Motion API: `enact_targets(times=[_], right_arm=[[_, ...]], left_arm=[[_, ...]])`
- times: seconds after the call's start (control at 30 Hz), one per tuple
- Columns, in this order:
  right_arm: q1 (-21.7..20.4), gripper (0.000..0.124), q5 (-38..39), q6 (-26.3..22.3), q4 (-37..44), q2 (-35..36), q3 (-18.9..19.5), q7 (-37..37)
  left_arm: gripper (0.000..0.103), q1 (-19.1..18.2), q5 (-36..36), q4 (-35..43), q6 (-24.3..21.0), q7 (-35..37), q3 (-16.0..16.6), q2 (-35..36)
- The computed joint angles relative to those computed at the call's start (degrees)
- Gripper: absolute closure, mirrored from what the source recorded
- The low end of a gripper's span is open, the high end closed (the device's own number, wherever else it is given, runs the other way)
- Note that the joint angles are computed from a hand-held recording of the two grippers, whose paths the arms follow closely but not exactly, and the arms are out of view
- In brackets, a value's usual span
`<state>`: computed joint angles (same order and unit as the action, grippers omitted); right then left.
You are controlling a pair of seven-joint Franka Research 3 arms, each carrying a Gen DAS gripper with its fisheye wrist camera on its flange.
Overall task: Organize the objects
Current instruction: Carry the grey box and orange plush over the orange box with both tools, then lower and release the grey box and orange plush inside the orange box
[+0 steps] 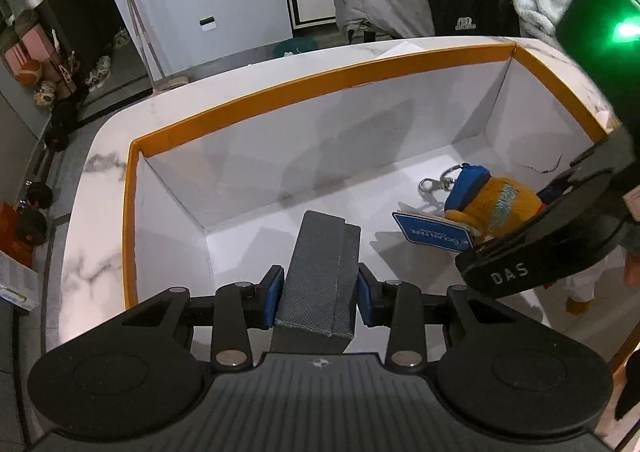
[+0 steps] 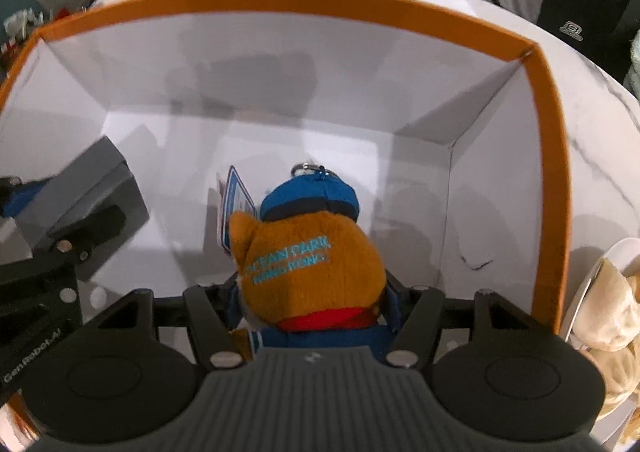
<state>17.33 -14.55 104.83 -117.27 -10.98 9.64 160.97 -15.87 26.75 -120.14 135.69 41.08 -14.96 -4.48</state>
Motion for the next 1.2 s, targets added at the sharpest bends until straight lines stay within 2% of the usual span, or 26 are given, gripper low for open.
enact_targets(times=[0.23, 0.43, 0.6, 0.7, 0.77, 0.83, 0.9, 1.2], right_arm=[[0.5, 0.058, 2.3, -3.2, 2.6, 3.0, -0.9, -2.7], [0.8, 0.058, 3.4, -3.5, 2.7, 3.3, -1.3, -3.5], [1.0, 0.054, 4.2, -3.0, 2.5, 3.3, -1.3, -4.3], [1.2, 0.053, 4.3, -3.0, 2.7, 3.5, -1.2, -4.3], [1.4, 0.051, 4.0, -3.1, 2.9, 3.6, -1.0, -4.1], [1.7, 0.045, 3.5, -2.8, 3.0, 3.6, -0.8, -4.2], [2.0, 0.043, 2.5, -2.9, 3.5, 3.6, -0.4, -4.2], [3.7, 0.041, -1.3, -4.7, 5.7, 2.9, 0.8, -3.4]], left_arm=[[0.059, -0.1, 0.4, 1.1, -1.0, 1.1, 0.0, 0.8], [0.06, -0.1, 0.4, 0.9, -0.8, 1.7, 0.1, 0.8], [0.063, 0.1, -3.4, 0.4, 0.6, 3.4, 0.6, 0.8], [0.063, 0.2, -2.3, 0.2, 0.7, 2.9, 0.4, 0.6], [0.059, 0.1, -1.9, 0.5, 0.3, 3.0, 0.3, 0.8], [0.045, 0.0, -1.0, 0.6, 0.2, 2.7, 0.1, 0.8], [0.04, 0.0, 0.2, 0.4, 0.3, 1.9, 0.0, 0.4], [0.038, -0.1, -0.1, -0.4, -0.3, 1.5, -0.1, -1.3]])
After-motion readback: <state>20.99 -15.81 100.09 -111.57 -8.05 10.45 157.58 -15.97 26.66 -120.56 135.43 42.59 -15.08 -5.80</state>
